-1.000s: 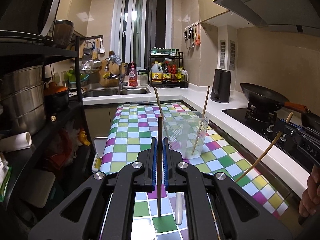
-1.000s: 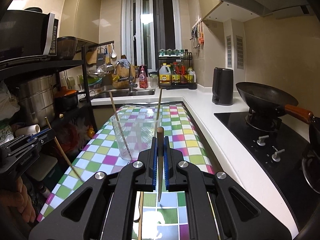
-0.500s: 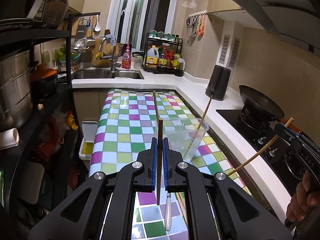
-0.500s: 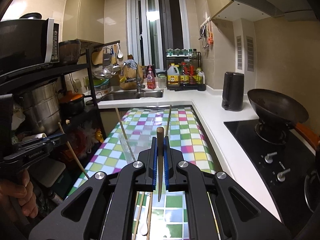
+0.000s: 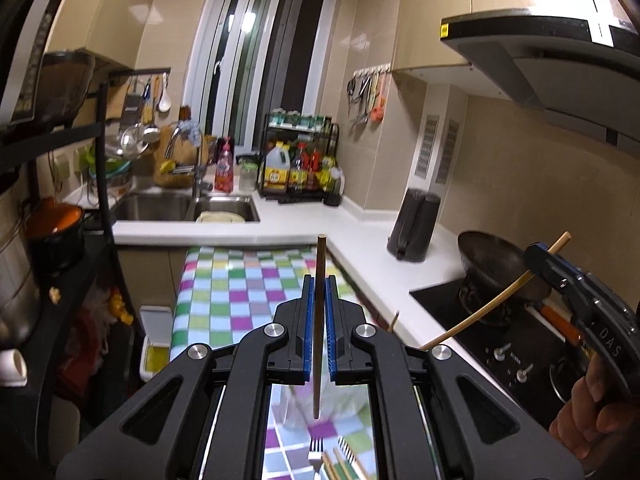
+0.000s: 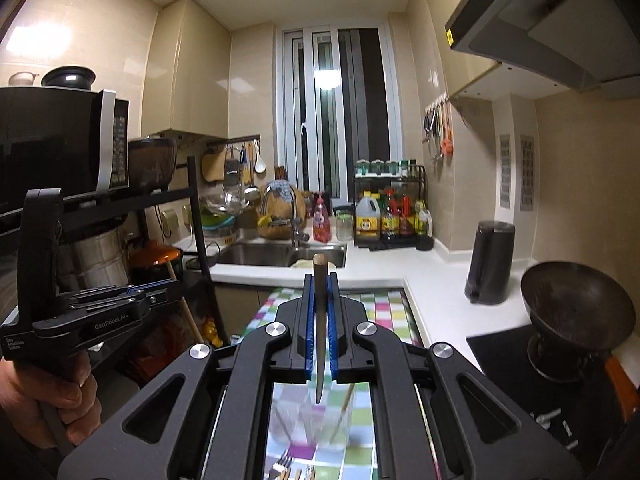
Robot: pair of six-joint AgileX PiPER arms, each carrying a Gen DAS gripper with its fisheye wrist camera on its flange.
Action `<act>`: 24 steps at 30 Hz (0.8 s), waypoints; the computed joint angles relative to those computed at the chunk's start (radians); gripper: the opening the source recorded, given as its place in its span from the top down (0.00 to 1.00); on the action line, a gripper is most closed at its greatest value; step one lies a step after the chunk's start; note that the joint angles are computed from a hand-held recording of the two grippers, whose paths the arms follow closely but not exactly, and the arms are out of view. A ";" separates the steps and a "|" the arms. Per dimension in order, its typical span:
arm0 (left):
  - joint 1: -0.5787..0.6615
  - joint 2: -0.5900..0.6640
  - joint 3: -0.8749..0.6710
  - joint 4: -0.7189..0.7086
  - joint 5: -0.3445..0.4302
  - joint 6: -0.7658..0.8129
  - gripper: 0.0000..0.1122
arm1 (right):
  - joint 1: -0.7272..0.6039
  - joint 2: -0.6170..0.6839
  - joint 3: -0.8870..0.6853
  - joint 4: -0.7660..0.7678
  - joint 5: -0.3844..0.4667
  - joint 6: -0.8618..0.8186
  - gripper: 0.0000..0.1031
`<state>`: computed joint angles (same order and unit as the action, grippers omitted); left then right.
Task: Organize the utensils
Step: 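Lower the left gripper's chopstick into the container and open it while the right gripper releases its chopstick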
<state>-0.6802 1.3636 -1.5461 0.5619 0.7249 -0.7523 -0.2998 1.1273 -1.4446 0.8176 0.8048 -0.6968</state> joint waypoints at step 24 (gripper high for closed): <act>0.156 0.316 -0.039 -0.363 -0.131 0.304 0.95 | 0.184 0.257 0.123 -0.186 -0.160 0.064 0.94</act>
